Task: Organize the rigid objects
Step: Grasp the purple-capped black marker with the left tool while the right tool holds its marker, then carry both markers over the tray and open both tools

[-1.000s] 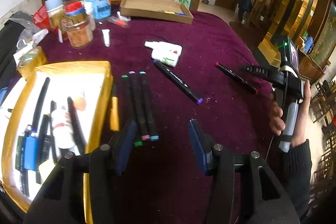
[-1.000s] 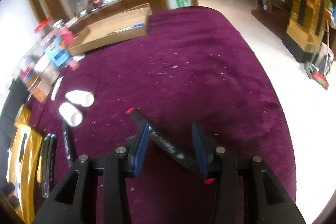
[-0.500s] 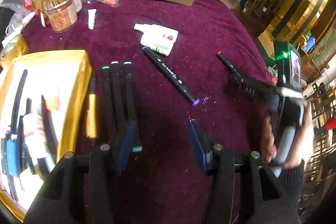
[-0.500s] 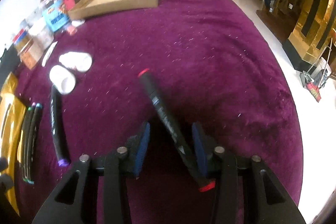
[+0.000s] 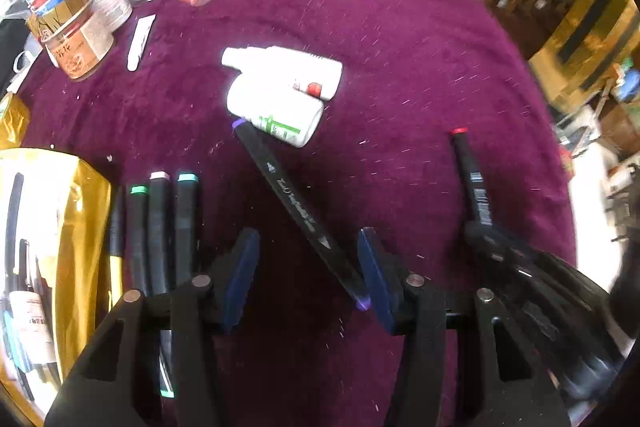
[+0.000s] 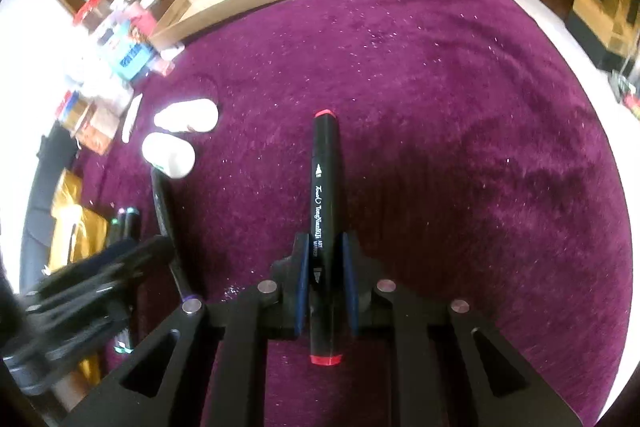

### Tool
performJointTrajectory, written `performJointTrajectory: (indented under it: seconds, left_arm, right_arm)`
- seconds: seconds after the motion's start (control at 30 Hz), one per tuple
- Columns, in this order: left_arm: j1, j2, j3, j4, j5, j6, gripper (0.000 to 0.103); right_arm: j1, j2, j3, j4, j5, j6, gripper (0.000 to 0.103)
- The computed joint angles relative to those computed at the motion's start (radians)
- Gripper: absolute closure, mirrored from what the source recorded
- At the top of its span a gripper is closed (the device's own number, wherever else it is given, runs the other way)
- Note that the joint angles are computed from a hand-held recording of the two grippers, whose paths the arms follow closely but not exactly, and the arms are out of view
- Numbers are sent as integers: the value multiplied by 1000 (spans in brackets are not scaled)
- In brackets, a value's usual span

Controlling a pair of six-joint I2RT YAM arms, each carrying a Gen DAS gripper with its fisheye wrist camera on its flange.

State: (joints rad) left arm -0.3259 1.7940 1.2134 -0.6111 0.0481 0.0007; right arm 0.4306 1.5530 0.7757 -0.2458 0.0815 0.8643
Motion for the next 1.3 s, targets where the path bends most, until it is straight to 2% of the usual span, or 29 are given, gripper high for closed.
performJointTrajectory:
  seconds: [0.03, 0.1, 0.13, 0.2, 0.3, 0.57, 0.63, 0.7, 0.73, 0.83, 0.93, 1.0, 1.1, 1.2, 1.3]
  left_arm:
    - [-6, 25, 15, -7, -9, -11, 68]
    - [-9, 59, 27, -2, 3, -30, 74]
    - [-14, 46, 6, 29, -21, -41, 82]
    - [-22, 13, -53, 87, -48, -39, 84]
    - [-25, -76, -178, 158, -72, 21, 90]
    - [86, -489, -567, 151, 42, 191, 91]
    - [119, -566, -624, 144, 68, 234, 91]
    - [228, -569, -603, 59, 189, 268, 91]
    - [294, -568, -586, 5, 256, 304, 91]
    - [446, -622, -552, -113, 353, 420, 91]
    - [672, -627, -467, -312, 494, 645, 91]
    - [815, -619, -404, -439, 563, 800, 91]
    - [1037, -547, -301, -602, 629, 1033, 91]
    - [1199, -413, -174, -693, 661, 1171, 91]
    - [1293, -293, -70, -706, 680, 1205, 91]
  right_arm:
    - [3, 4, 3, 3, 1, 7, 89]
    - [8, 4, 1, 8, 7, 25, 89]
    - [8, 7, 5, 8, 8, 33, 89]
    - [14, 7, 6, 5, 20, 57, 89]
    - [31, 22, 23, -7, 53, 83, 89]
    - [46, 7, -22, 72, 43, 76, 89]
    - [45, 2, -37, 118, -8, 49, 89]
    - [53, -2, -57, 188, -72, 37, 89]
    - [68, 0, -54, 193, -67, 34, 89]
    - [163, 2, -13, 169, 17, -13, 89]
    - [232, -5, -3, 181, 71, -38, 89]
    - [281, -21, 11, 152, 115, 0, 89]
    - [375, -45, 26, 158, 126, 92, 89]
    - [519, -21, 92, 165, 183, 162, 89]
    - [642, 75, 233, 144, 232, 199, 89]
